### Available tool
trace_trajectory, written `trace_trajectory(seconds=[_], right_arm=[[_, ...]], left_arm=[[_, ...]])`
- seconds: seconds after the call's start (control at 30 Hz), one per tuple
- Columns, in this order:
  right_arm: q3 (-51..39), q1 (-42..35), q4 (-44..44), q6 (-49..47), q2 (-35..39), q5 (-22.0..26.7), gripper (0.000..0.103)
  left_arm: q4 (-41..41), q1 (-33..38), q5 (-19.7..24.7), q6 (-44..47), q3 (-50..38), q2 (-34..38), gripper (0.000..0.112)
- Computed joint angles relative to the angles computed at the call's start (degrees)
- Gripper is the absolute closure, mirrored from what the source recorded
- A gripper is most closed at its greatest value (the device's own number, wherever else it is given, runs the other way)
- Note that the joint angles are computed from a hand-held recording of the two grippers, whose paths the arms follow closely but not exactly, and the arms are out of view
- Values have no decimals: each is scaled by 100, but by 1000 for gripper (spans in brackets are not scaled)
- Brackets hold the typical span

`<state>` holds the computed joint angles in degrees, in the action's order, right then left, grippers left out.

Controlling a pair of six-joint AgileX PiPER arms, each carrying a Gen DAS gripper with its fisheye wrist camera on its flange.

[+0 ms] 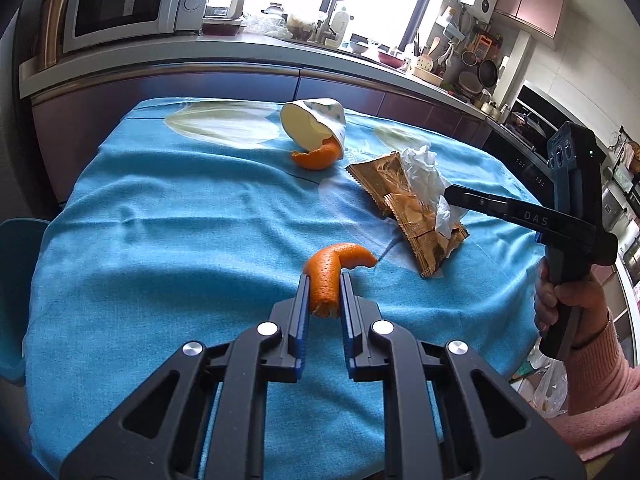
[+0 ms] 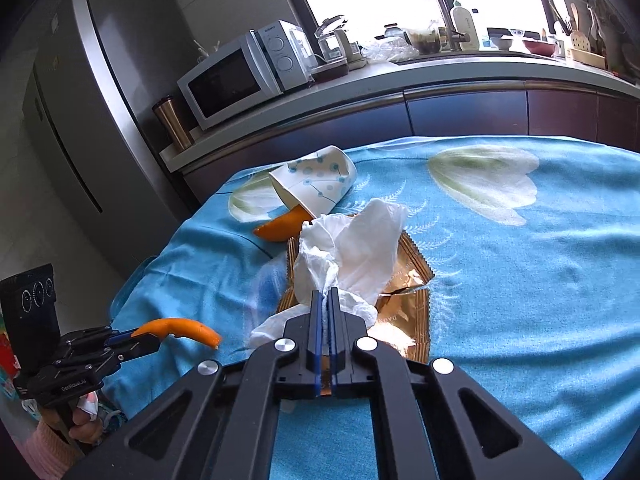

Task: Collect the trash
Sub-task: 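Carry the orange peel and tissue over the teal bin with both tools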

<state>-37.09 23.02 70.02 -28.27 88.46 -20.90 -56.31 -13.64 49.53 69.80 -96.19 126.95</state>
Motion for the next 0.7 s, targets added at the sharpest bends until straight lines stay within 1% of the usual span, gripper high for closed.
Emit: trace_trajectory(seconds=[0.17, 0.37, 0.57, 0.7], right_arm=[[-93, 228, 180, -289, -133, -121, 101], [-354, 457, 278, -527, -77, -99, 101], [-739, 585, 153, -603, 167, 90, 101], [-1095, 688, 271, -894, 403, 238, 101]], left_arm=[[-139, 151, 13, 91, 107, -119, 98], [-282, 383, 45, 163, 177, -220, 98], [-427, 605, 29, 214, 255, -315, 98], [-505, 779, 31, 227, 294, -356, 98]])
